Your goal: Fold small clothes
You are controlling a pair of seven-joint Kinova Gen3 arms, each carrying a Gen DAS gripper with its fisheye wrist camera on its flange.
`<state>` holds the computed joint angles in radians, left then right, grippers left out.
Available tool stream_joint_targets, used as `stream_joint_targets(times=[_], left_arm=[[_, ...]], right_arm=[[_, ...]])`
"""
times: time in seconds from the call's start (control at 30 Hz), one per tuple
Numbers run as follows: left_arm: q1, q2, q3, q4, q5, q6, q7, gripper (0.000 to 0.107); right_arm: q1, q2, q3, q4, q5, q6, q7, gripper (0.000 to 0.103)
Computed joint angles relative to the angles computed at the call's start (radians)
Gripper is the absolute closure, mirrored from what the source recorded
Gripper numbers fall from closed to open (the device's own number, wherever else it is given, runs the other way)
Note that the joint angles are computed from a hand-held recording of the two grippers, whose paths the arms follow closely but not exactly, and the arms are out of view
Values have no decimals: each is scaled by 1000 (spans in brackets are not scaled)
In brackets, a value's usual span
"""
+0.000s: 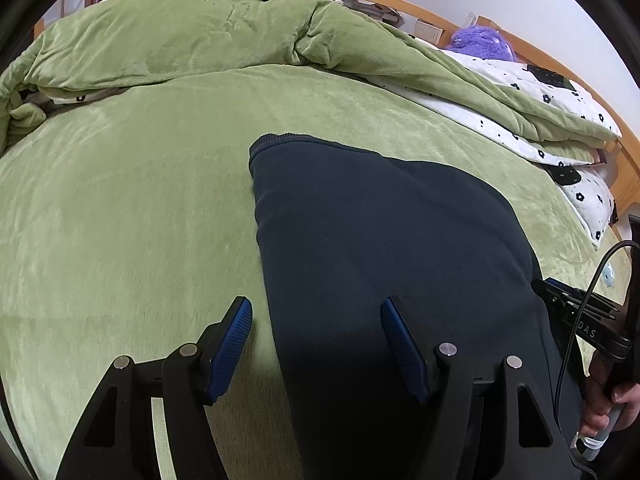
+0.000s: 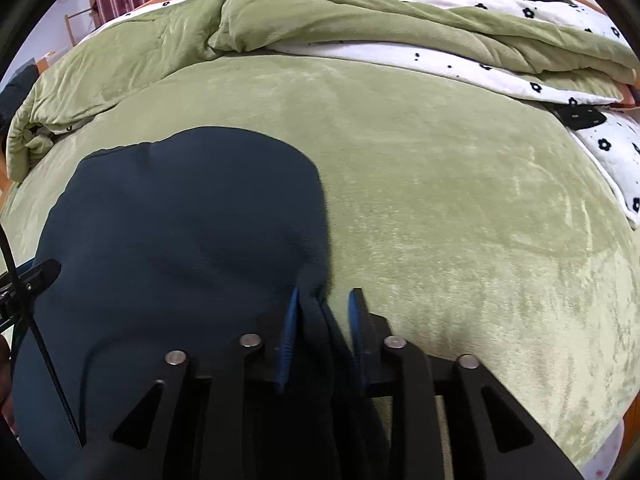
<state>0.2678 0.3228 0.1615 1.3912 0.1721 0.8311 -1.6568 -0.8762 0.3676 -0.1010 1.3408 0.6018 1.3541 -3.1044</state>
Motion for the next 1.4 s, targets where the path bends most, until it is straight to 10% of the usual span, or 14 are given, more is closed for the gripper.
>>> stream_joint_targets(times=[1.4], left_arm=[[-81,-337,-48,384,273,-24,-333,42]], right_arm=[[-217,57,-26,-189,-42,396,-107,67]])
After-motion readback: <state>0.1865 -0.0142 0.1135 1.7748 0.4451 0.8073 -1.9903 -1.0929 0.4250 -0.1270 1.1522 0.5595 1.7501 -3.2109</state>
